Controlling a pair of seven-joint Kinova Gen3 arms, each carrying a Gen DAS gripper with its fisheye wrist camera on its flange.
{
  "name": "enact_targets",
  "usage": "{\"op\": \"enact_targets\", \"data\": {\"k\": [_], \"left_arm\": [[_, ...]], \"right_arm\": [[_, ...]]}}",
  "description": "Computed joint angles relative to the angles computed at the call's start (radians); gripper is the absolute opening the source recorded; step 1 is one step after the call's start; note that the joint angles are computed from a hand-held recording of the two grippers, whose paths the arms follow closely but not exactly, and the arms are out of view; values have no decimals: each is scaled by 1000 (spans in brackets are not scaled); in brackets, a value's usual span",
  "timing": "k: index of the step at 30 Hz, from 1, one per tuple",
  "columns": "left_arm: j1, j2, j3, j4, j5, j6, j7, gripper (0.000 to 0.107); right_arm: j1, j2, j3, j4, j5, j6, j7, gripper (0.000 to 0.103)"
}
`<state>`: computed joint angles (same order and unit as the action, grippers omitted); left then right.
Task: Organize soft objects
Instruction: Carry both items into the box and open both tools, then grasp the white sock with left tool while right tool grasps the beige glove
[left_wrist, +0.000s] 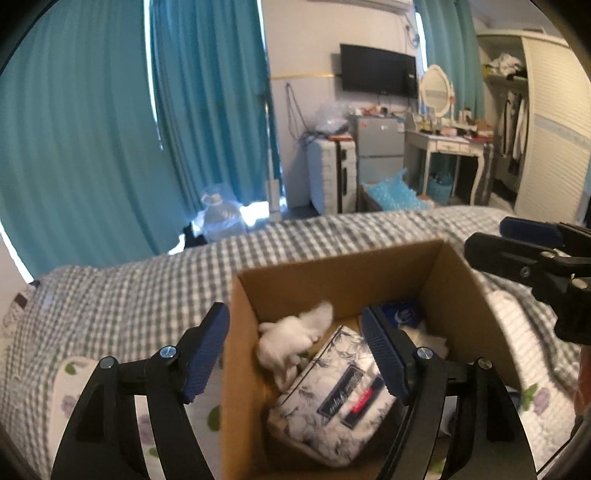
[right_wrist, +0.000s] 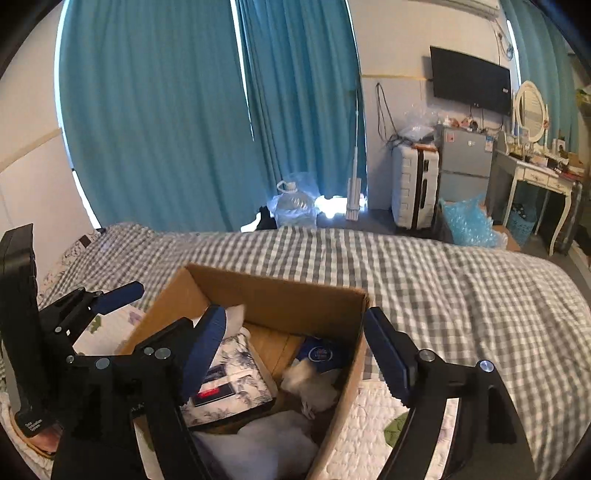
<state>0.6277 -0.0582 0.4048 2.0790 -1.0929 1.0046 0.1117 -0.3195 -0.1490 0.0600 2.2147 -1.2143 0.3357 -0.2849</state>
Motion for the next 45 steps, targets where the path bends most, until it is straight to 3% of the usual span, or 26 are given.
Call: {"op": "enact_targets", "data": {"k": [2, 7, 10, 12, 15, 17, 23, 27, 31, 36, 40, 42, 45], "left_arm": [[26, -39, 9, -23, 26, 48, -24, 75], [10, -155, 167, -133, 75, 251, -114, 75], [-34, -223, 286, -219, 95, 373, -180, 77], [-67, -261, 371, -278, 93, 455, -204, 86], [-79, -295, 481, -342, 70, 577, -200, 86], [-74, -314, 526, -380, 78, 632, -211, 86], [-185, -374, 662, -401, 153, 672, -292, 86], [-183, -438, 638, -329, 245, 580, -262, 86], [-201, -491, 595, -236, 340, 470, -216, 86], [-243, -535, 561, -72, 462, 300, -135, 86], [-295, -524, 544, 46, 541, 158, -123, 86], [-318, -502, 546, 107, 550, 81, -99, 86], [-395, -484, 564, 176, 580, -33, -114, 86]], "right_arm": [[93, -75, -58, -6, 81, 66, -81, 77], [313, -306, -167, -74, 285, 269, -285, 77], [377, -445, -176, -131, 401, 391, -406, 77], [388, -530, -164, -177, 476, 473, -487, 79], [411, -625, -158, -252, 560, 595, -599, 90], [413, -667, -135, -278, 566, 658, -623, 92], [510, -757, -54, -295, 466, 835, -554, 94], [427, -795, -80, -250, 535, 791, -633, 94], [295, -821, -159, -148, 662, 667, -782, 94], [151, -770, -245, 36, 772, 465, -947, 94], [139, -629, -322, 166, 774, 302, -959, 94], [164, -542, -357, 213, 720, 221, -895, 94], [256, -403, -478, 273, 605, 99, -815, 92]]}}
